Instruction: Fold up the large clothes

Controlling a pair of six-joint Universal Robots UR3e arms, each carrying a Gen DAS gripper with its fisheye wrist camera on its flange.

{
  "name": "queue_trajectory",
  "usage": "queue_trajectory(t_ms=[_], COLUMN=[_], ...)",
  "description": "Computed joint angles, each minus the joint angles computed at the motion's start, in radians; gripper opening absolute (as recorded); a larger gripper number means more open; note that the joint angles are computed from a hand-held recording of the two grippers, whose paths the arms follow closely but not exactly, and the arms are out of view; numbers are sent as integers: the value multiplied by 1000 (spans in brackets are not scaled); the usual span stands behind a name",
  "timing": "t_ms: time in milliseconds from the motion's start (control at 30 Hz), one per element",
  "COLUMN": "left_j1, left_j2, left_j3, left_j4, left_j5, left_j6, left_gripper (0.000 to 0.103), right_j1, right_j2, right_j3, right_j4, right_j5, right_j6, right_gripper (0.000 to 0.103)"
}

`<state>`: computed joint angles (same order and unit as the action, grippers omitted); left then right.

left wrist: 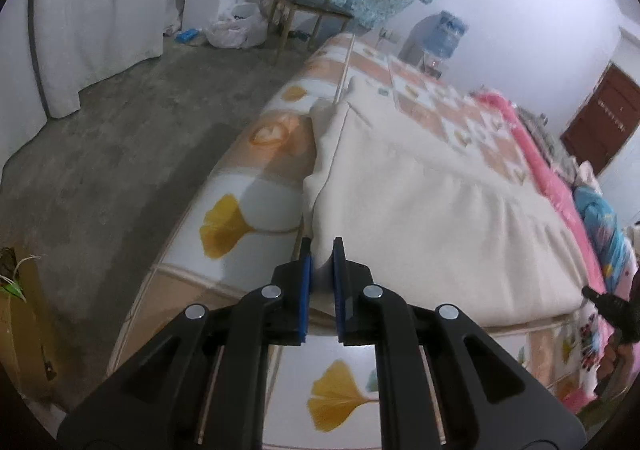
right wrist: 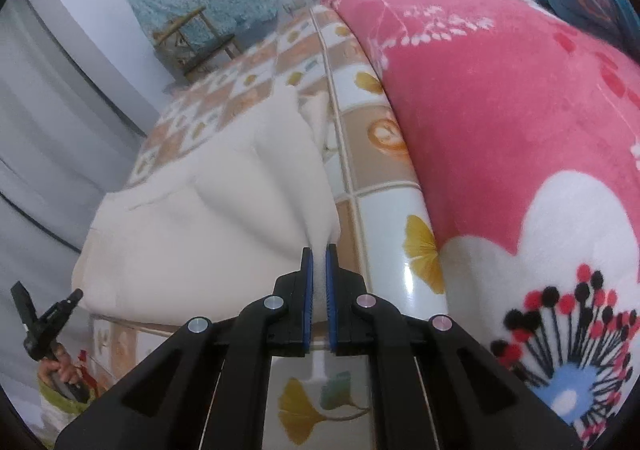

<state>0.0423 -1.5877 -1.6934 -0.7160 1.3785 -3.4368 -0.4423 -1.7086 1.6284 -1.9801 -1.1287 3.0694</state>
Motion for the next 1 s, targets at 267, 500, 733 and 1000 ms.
queue_trajectory(t_ms=[267, 500, 733, 1000], left_j1=[55, 58, -19, -235], left_j2=[31, 79, 85, -346], left_j3=[-83, -51, 79, 533], left_j4=[16, -52, -71, -279], left_j5=[-77, -8, 67, 143], left_j6=[4, 5, 63, 17], left_gripper=[10, 27, 56, 70], right_j1=[-22, 4, 120, 336], right_j2=[1, 2, 1, 298], right_j3=[51, -12, -132, -345], right_j4=[-11, 27, -20, -115], right_j5=[21, -69, -261, -191], right_j6=[5, 14, 25, 11], right_gripper=[6, 30, 50, 62])
